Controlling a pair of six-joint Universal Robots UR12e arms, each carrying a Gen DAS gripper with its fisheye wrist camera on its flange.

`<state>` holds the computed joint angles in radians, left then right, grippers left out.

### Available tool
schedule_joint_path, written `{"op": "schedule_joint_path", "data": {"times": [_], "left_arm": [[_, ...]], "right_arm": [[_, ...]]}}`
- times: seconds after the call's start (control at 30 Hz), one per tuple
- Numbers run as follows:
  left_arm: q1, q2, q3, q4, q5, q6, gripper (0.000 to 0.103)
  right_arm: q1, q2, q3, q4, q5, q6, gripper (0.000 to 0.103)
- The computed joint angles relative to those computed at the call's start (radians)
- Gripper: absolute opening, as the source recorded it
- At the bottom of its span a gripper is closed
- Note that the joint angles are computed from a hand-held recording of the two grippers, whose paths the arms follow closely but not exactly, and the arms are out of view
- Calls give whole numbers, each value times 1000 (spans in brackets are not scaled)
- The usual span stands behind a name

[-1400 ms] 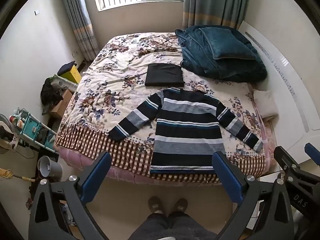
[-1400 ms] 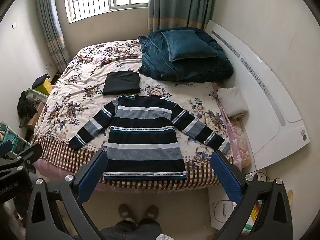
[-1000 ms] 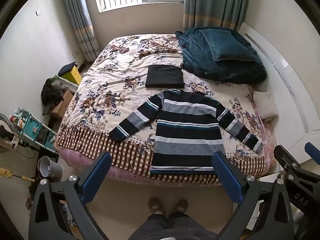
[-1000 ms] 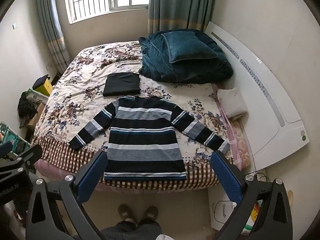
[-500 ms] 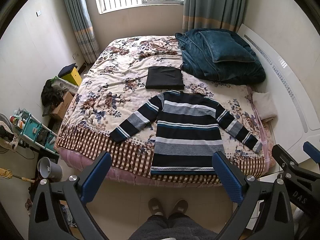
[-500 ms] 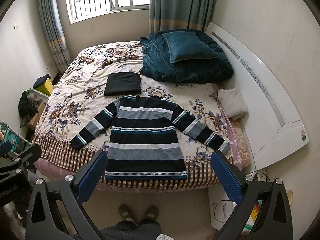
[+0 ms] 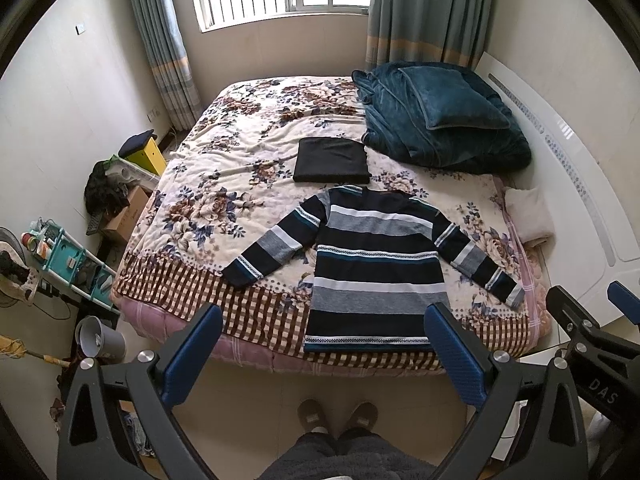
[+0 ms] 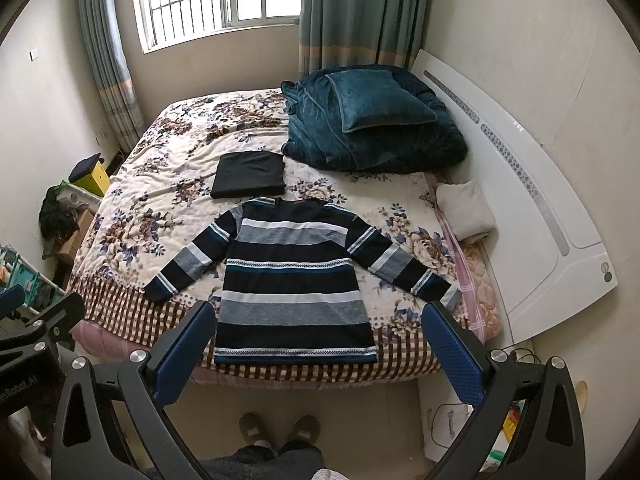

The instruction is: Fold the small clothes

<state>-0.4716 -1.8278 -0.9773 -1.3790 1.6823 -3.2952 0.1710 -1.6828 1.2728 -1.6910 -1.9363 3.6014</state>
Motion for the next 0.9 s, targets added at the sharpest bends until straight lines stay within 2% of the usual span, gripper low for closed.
{"op": "schedule_joint_path", "data": {"times": [0.2, 0.9], "left_arm": [[8, -13, 39, -16, -8, 10, 103], [4, -12, 34, -6, -17, 8, 103]], "right_arm": [[5, 4, -9, 1, -5, 4, 103], [7, 13, -25, -1, -11, 5, 103]]}}
